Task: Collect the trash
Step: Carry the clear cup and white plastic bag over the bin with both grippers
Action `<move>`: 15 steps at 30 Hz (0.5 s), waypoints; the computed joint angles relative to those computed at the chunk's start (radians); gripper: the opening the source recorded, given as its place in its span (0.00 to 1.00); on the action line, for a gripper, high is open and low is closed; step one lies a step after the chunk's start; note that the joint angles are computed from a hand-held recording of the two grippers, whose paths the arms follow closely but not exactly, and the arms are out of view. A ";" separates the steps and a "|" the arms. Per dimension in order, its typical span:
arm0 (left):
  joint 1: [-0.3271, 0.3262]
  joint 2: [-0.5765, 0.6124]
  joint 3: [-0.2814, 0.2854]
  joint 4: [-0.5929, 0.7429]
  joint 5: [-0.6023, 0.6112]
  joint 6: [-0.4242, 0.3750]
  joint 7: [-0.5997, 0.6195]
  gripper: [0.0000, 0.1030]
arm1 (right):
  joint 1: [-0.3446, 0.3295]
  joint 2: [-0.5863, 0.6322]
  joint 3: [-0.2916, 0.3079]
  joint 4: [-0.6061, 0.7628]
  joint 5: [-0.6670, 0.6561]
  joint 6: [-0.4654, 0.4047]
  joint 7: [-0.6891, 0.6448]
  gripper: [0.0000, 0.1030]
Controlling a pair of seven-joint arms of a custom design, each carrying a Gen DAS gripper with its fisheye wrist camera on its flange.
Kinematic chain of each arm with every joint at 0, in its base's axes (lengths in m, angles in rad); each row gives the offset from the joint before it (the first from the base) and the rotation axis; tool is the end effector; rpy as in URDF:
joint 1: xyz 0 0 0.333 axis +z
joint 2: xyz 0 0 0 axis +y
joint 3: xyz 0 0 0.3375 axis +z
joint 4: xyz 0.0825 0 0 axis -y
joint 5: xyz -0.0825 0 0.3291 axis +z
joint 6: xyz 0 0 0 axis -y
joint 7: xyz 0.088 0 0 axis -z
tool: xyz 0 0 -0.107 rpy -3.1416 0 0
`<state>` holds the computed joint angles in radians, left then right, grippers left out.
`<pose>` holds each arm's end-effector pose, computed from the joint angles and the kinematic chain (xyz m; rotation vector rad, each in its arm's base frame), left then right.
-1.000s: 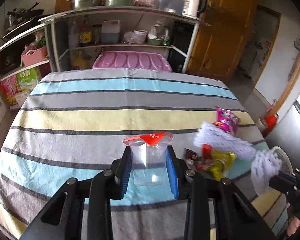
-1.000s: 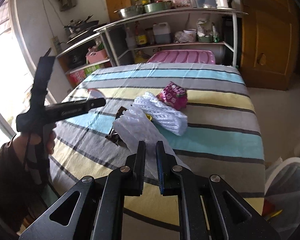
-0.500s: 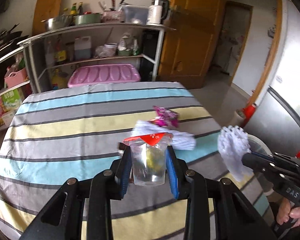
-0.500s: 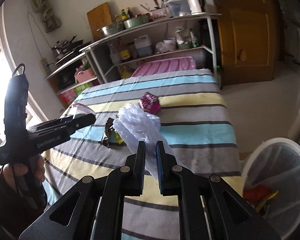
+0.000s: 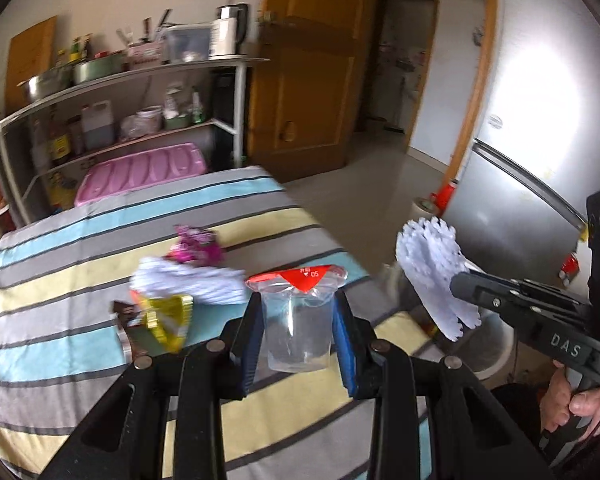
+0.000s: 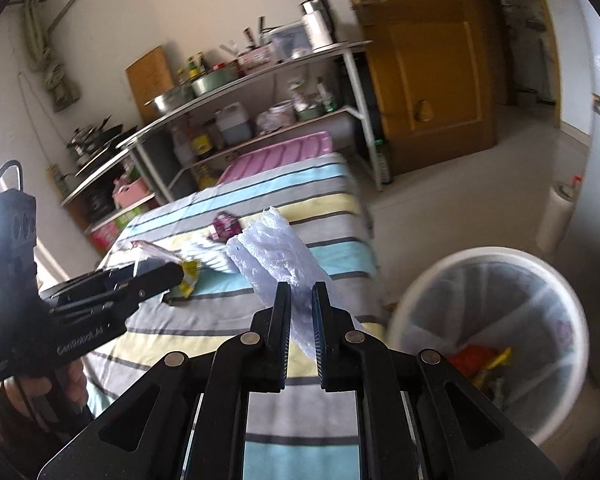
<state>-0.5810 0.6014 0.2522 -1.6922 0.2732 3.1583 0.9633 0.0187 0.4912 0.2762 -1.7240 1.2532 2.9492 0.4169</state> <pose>0.6352 -0.2856 0.4100 -1.6582 1.8441 -0.9864 0.6495 0.1002 0.4049 -1.7225 1.4148 -0.3190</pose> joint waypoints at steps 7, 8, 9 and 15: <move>0.049 0.079 -0.144 0.171 0.012 -0.086 0.082 0.34 | -0.039 -0.037 -0.029 -0.050 0.076 0.042 -0.020 0.11; 0.048 0.090 -0.156 0.191 0.014 -0.096 0.088 0.34 | -0.039 -0.039 -0.036 -0.054 0.081 0.050 -0.019 0.11; 0.058 0.104 -0.183 0.219 0.013 -0.109 0.104 0.34 | -0.039 -0.042 -0.043 -0.060 0.085 0.057 -0.017 0.11; 0.088 0.218 -0.308 0.420 -0.009 -0.224 0.212 0.34 | -0.052 -0.040 -0.076 -0.087 0.067 0.099 0.037 0.11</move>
